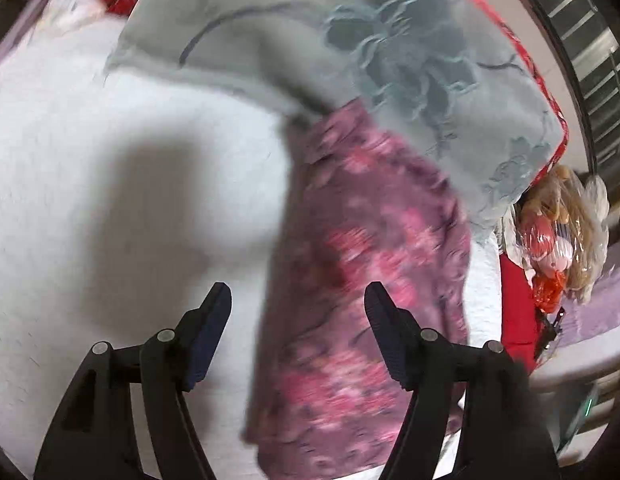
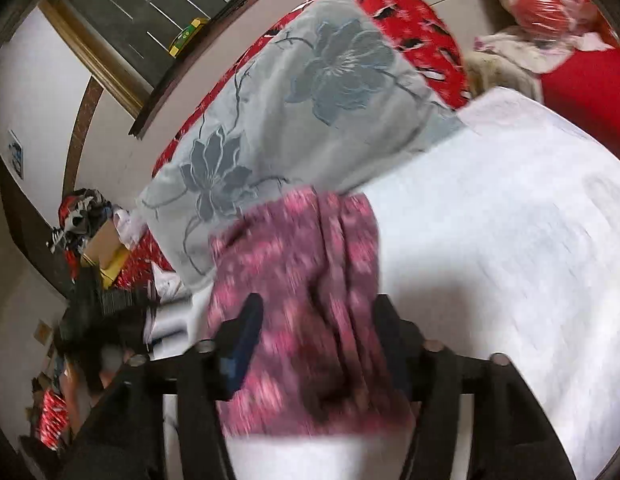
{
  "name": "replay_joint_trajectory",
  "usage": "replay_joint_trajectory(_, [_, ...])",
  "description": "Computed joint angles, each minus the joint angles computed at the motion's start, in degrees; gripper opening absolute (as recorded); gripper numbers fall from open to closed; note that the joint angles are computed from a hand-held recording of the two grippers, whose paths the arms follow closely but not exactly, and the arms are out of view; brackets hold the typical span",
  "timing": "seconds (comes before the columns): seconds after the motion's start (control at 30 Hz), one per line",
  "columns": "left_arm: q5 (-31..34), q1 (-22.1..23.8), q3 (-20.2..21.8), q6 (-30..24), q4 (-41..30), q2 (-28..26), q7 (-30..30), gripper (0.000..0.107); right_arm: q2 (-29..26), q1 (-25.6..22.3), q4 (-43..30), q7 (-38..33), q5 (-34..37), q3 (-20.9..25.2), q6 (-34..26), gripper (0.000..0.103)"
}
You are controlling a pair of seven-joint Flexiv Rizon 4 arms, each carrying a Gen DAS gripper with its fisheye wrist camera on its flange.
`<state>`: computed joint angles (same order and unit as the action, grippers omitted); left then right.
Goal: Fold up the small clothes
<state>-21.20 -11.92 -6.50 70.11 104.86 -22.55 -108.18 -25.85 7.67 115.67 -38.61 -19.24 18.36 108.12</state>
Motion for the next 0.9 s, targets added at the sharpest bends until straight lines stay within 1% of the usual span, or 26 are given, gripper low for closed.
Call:
replay_joint_trajectory(0.07, [-1.8, 0.7, -1.7, 2.0, 1.7, -0.6, 1.7, 0.068, -5.2, -5.0, -7.1, 0.6, -3.6, 5.8, -5.1, 0.064])
replay_joint_trajectory(0.1, [-2.8, 1.1, -2.7, 3.2, 2.2, -1.1, 3.0, 0.068, -7.8, -5.9, -10.7, 0.9, -4.7, 7.5, -7.8, 0.064])
replay_joint_trajectory(0.13, [-4.1, 1.8, -4.0, 4.7, 2.9, -1.2, 4.5, 0.069, -10.0, -6.0, -14.1, 0.0, -4.7, 8.8, -10.4, 0.064])
replay_joint_trajectory(0.17, [-6.0, 2.7, -5.8, 6.6, 3.7, -1.5, 6.5, 0.068, -12.7, -6.4, -18.5, -0.7, -5.1, 10.5, -15.2, 0.064])
replay_joint_trajectory(0.2, [-6.6, 2.8, -6.2, 7.4, 3.8, -1.5, 7.3, 0.068, -14.0, -5.6, -21.0, 0.7, -5.9, 10.3, -19.0, 0.064])
replay_joint_trajectory(0.23, [-6.8, 2.7, -6.4, 8.2, 3.7, -1.8, 8.1, 0.069, -16.0, -5.5, -24.7, -0.9, -4.1, 11.9, -23.0, 0.064])
replay_joint_trajectory(0.27, [-6.6, 2.6, -6.2, 8.5, 3.4, -1.9, 8.7, 0.069, -17.7, -6.3, -26.8, -4.2, -2.4, 14.7, -24.0, 0.061])
replay_joint_trajectory(0.3, [-6.5, 2.5, -6.0, 8.5, 3.4, -2.0, 9.1, 0.068, -18.4, -6.5, -27.6, -5.7, -3.3, 15.5, -23.5, 0.035])
replay_joint_trajectory(0.33, [-5.8, 2.0, -5.2, 7.9, 2.6, -2.2, 9.0, 0.068, -17.9, -5.6, -27.7, -7.2, -3.8, 14.5, -22.9, 0.009])
replay_joint_trajectory(0.37, [-4.8, 1.0, -4.1, 7.4, 1.1, -3.1, 8.2, 0.069, -16.7, -3.9, -26.9, -7.8, -4.2, 11.6, -19.5, 0.008])
replay_joint_trajectory(0.4, [-3.6, 0.0, -2.8, 6.8, -0.4, -4.0, 7.1, 0.069, -15.5, -1.6, -25.5, -6.6, -3.3, 7.5, -15.5, 0.008])
replay_joint_trajectory(0.43, [-1.7, -1.3, -0.7, 5.5, -1.8, -4.7, 5.3, 0.071, -15.0, 0.2, -25.1, -5.6, -1.9, 4.7, -14.8, 0.007])
replay_joint_trajectory(0.47, [-0.3, -1.9, 0.3, 4.0, -3.2, -5.6, 4.4, 0.074, -15.3, 0.3, -25.3, -3.3, -0.8, 3.8, -17.4, 0.007])
replay_joint_trajectory(0.5, [0.4, -2.0, 0.4, 3.2, -3.8, -6.0, 4.1, 0.075, -16.0, -0.1, -26.8, -4.7, 2.8, 4.6, -23.0, 0.006])
replay_joint_trajectory(0.53, [1.1, -2.0, 0.4, 3.1, -3.9, -6.1, 4.3, 0.075, -16.8, -1.8, -27.5, -4.1, 2.6, 6.7, -27.4, 0.007])
replay_joint_trajectory(0.57, [1.9, -1.9, 0.4, 2.9, -4.1, -5.9, 4.6, 0.075, -16.8, -2.6, -27.4, -6.4, 5.9, 8.0, -28.0, 0.008])
replay_joint_trajectory(0.6, [1.9, -1.5, 0.0, 2.6, -4.0, -5.6, 5.1, 0.075, -16.1, -3.1, -26.1, -5.8, 5.4, 8.2, -26.1, 0.011])
replay_joint_trajectory(0.63, [1.1, -0.5, -1.1, 2.7, -3.3, -5.1, 6.0, 0.075, -14.7, -2.5, -24.5, -5.8, 6.2, 7.1, -24.3, 0.019])
replay_joint_trajectory(0.67, [-0.7, 0.9, -2.9, 3.1, -2.3, -4.6, 7.5, 0.074, -12.9, -3.2, -22.1, -7.3, 7.3, 7.9, -21.9, 0.019])
replay_joint_trajectory(0.7, [-2.6, 2.2, -4.6, 3.6, -1.2, -4.1, 9.0, 0.074, -12.3, -5.2, -20.9, -9.7, 8.5, 10.6, -20.8, 0.023])
replay_joint_trajectory(0.73, [-4.6, 3.4, -6.2, 3.9, -0.6, -3.9, 10.8, 0.074, -11.8, -7.7, -19.3, -12.3, 9.7, 14.0, -19.5, 0.035])
replay_joint_trajectory(0.77, [-5.6, 3.8, -6.8, 3.7, 0.0, -3.6, 12.1, 0.074, -11.0, -9.4, -17.0, -14.7, 10.9, 16.4, -17.8, 0.046])
replay_joint_trajectory(0.8, [-5.4, 3.3, -6.2, 3.1, 0.0, -3.7, 12.4, 0.074, -10.3, -9.9, -15.7, -15.8, 11.5, 17.0, -18.0, 0.067])
replay_joint_trajectory(0.83, [-4.6, 2.2, -5.2, 2.3, -1.2, -4.5, 11.9, 0.075, -9.5, -9.3, -14.5, -15.9, 11.6, 16.5, -19.1, 0.071])
replay_joint_trajectory(0.87, [-3.6, 1.3, -4.2, 2.5, -1.5, -4.7, 11.6, 0.075, -9.2, -10.0, -14.0, -17.8, 11.9, 17.8, -23.3, 0.069])
replay_joint_trajectory(0.9, [-2.9, 0.7, -3.6, 2.3, -1.6, -4.5, 11.3, 0.075, -9.3, -11.0, -13.9, -20.5, 12.8, 19.6, -25.0, 0.044])
